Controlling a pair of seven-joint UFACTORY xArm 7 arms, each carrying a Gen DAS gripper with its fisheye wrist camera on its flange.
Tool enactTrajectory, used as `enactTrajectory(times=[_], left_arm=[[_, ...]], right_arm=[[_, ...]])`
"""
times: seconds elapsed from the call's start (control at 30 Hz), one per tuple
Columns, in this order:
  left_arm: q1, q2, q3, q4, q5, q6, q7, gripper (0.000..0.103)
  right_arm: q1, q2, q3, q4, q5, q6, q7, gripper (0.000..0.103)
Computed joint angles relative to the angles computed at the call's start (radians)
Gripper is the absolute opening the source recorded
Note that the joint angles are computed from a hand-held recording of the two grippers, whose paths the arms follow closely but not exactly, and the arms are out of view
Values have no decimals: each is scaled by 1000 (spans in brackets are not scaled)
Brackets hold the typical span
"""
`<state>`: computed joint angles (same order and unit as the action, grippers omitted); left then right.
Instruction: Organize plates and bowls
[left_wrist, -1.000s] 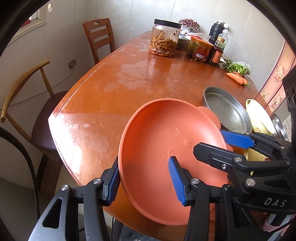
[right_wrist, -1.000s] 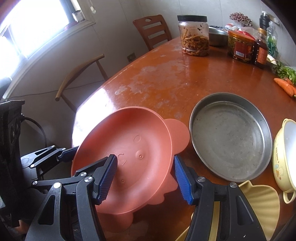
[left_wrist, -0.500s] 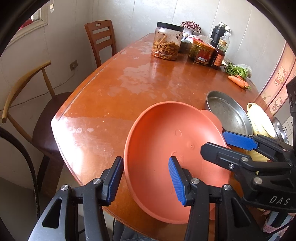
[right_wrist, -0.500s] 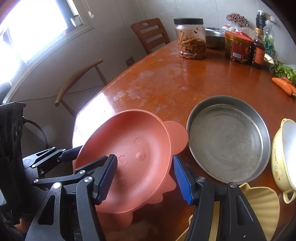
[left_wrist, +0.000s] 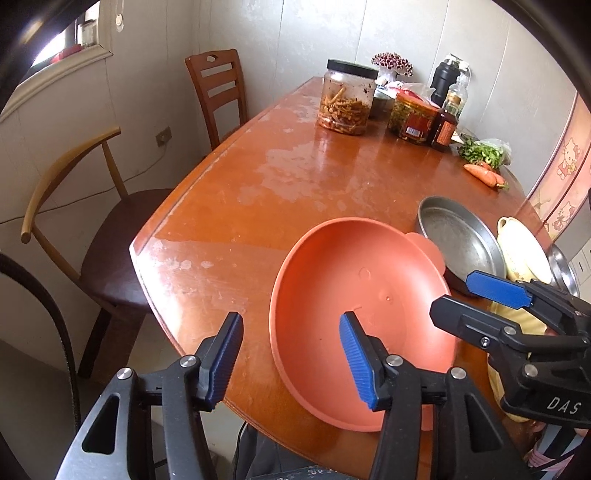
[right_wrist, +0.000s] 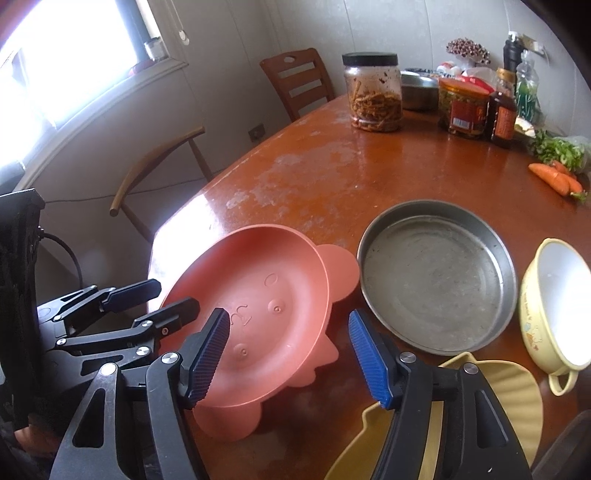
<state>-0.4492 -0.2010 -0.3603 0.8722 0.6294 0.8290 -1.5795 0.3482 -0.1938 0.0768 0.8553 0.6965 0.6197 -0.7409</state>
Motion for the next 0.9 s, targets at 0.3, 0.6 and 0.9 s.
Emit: enactTrajectory(times=[0.3, 0.6, 0.9], left_arm=[[-17, -4, -27, 48, 23, 59, -19, 57], [-61, 63, -35, 143, 55, 100, -20, 57], [-145, 187, -3, 272, 87, 84, 8, 57]], right_arm=[[3, -80, -25, -54, 16, -52, -35, 74], [-4, -158, -90, -107, -6, -58, -69, 74], [-71, -206, -154, -132, -41, -3, -102, 74]])
